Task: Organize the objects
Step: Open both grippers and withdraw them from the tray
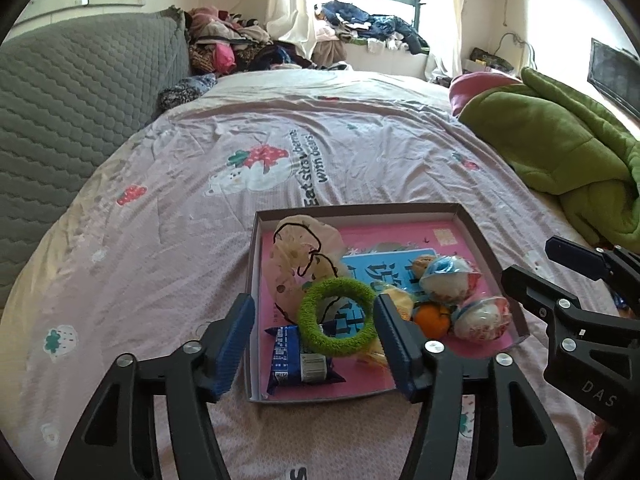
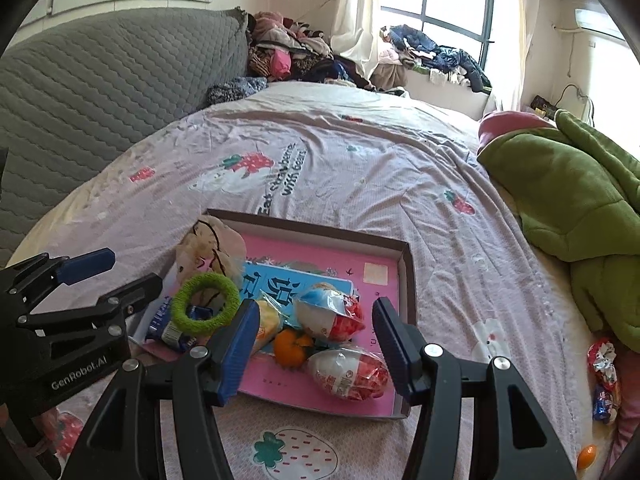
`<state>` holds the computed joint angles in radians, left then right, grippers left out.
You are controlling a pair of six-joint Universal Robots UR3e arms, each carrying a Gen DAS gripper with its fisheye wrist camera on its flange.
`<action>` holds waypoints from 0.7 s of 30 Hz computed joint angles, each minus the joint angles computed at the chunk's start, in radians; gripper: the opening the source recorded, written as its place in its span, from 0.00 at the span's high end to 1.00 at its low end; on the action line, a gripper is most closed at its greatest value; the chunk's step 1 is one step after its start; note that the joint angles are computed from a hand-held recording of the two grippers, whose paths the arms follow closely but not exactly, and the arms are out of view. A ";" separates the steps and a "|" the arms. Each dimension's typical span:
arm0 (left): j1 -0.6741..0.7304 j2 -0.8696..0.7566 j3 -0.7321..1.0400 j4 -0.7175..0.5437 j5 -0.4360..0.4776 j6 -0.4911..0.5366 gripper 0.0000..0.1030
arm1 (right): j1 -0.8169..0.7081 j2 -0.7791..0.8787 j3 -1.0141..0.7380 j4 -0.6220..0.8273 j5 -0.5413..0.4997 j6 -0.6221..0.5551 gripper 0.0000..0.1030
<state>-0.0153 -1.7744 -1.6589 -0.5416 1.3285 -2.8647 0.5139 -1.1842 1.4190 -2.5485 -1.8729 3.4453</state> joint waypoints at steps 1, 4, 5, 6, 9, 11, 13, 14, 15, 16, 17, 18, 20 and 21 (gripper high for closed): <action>0.002 0.017 -0.007 -0.006 -0.003 0.001 0.38 | 0.003 -0.006 0.002 0.000 -0.005 0.001 0.43; 0.008 0.057 -0.030 -0.016 -0.010 0.006 0.38 | 0.014 -0.026 0.004 0.009 -0.013 0.011 0.43; 0.011 0.072 -0.036 -0.023 -0.011 0.008 0.37 | 0.018 -0.034 0.007 0.010 -0.016 0.015 0.43; 0.015 0.084 -0.041 -0.030 -0.017 0.010 0.37 | 0.023 -0.044 0.015 0.007 -0.020 0.018 0.43; 0.026 0.130 -0.068 -0.044 -0.026 0.012 0.37 | 0.036 -0.071 0.032 0.004 -0.032 0.029 0.42; 0.038 0.164 -0.089 -0.053 -0.042 0.019 0.36 | 0.046 -0.091 0.052 -0.014 -0.044 0.042 0.42; 0.044 0.196 -0.110 -0.056 -0.043 0.023 0.36 | 0.052 -0.111 0.076 -0.037 -0.050 0.052 0.41; 0.047 0.208 -0.118 -0.055 -0.047 0.022 0.35 | 0.056 -0.124 0.083 -0.038 -0.053 0.062 0.41; 0.052 0.222 -0.126 -0.058 -0.051 0.022 0.35 | 0.059 -0.132 0.089 -0.040 -0.057 0.069 0.40; 0.058 0.238 -0.133 -0.064 -0.057 0.024 0.34 | 0.063 -0.139 0.094 -0.041 -0.059 0.073 0.40; 0.066 0.257 -0.145 -0.067 -0.063 0.025 0.34 | 0.067 -0.150 0.100 -0.039 -0.061 0.080 0.39; 0.069 0.272 -0.156 -0.066 -0.066 0.024 0.33 | 0.072 -0.159 0.107 -0.043 -0.064 0.085 0.38; 0.077 0.310 -0.187 -0.065 -0.068 0.024 0.32 | 0.088 -0.171 0.116 -0.051 -0.082 0.095 0.38; 0.080 0.321 -0.197 -0.067 -0.068 0.026 0.32 | 0.094 -0.176 0.120 -0.052 -0.091 0.099 0.38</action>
<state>0.0646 -1.4536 -1.8556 -0.6081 1.2605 -2.8388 0.6080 -1.3604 1.5389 -2.6010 -1.9639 3.5442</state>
